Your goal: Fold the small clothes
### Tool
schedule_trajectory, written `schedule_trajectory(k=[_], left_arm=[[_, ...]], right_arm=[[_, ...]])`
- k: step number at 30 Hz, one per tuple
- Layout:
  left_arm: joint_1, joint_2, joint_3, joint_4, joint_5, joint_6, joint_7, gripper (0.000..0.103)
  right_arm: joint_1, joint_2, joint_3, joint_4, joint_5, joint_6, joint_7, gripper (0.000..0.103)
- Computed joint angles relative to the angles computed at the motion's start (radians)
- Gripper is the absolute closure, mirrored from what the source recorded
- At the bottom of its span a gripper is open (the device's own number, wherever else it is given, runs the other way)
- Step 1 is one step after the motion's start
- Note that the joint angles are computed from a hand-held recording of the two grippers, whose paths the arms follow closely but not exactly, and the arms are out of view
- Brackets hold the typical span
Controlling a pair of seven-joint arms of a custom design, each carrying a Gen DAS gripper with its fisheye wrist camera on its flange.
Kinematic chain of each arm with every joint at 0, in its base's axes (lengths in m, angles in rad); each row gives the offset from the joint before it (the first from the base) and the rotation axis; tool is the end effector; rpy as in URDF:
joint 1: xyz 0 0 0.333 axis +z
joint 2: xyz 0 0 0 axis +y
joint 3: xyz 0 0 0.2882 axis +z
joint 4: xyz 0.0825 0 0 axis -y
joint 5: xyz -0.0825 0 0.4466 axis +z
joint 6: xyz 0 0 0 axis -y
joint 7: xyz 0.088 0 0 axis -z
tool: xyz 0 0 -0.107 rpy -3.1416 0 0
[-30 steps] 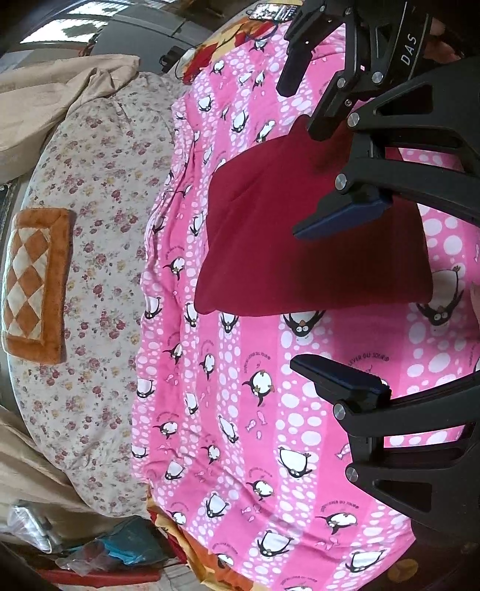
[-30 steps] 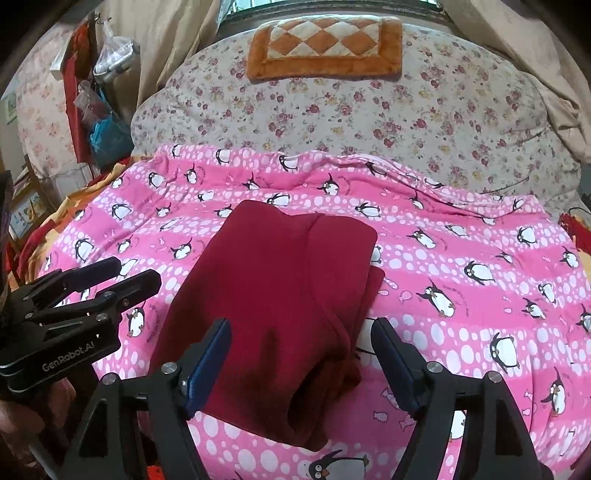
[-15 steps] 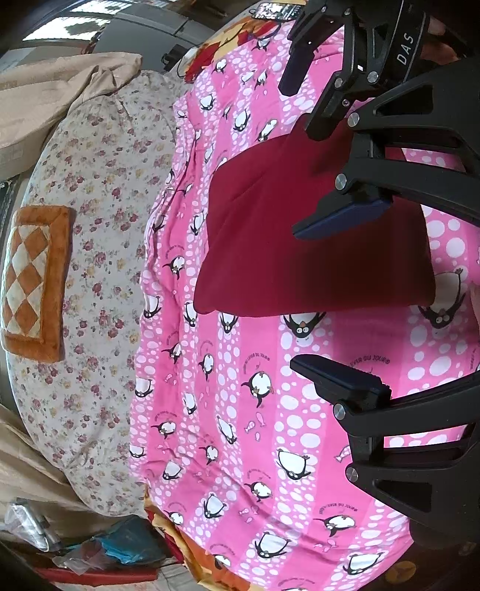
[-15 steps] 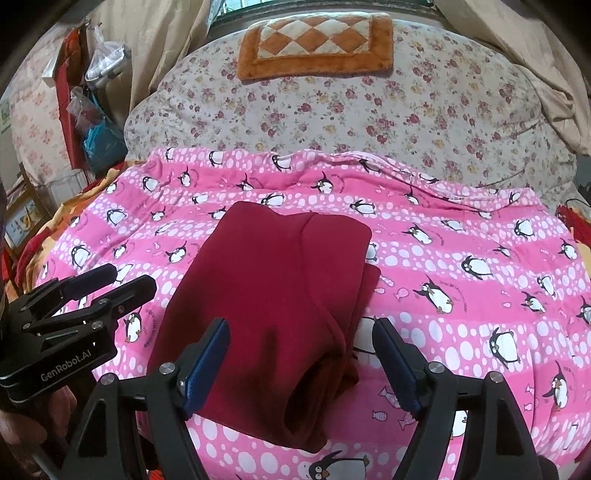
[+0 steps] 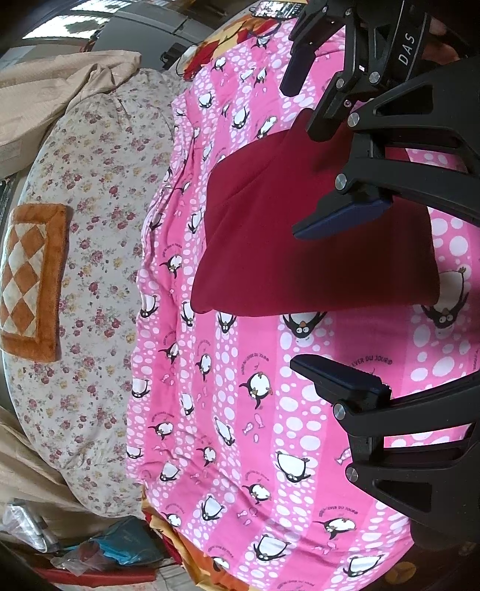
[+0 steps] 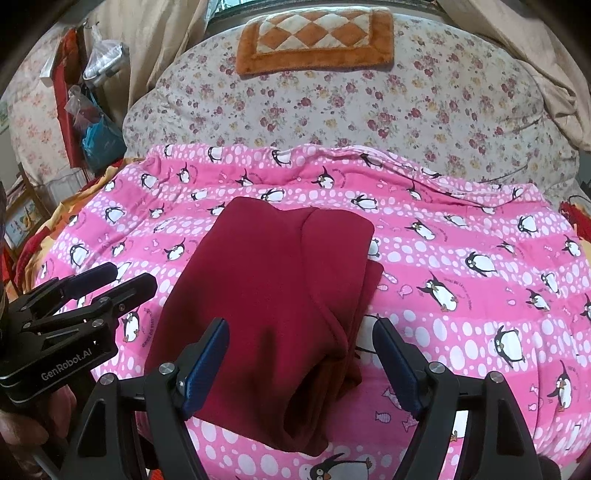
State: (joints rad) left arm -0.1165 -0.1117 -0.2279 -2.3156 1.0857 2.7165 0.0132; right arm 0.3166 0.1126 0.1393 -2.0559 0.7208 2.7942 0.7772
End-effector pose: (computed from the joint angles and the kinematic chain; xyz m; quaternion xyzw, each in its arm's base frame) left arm 0.5320 -0.2247 0.3628 -0.7397 0.5440 -0.2630 0.2961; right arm 0.6043 0.2608 0.3825 -0.8319 0.4195 -0.1046 0.3477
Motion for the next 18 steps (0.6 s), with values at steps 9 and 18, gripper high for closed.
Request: schedule_trajectory(k=[9,18], left_arm=[[-0.001,0.007,0.001,0.006,-0.001,-0.004,0.002,0.039],[0.004,0.028,0.015,0.012,-0.005,0.008,0.022,0.039]], right_arm=[[-0.001,0.01,-0.001,0.01,-0.013,-0.005,0.009,0.025],[-0.002,0.041,-0.002,0.038,-0.054,-0.016,0.043,0.025]])
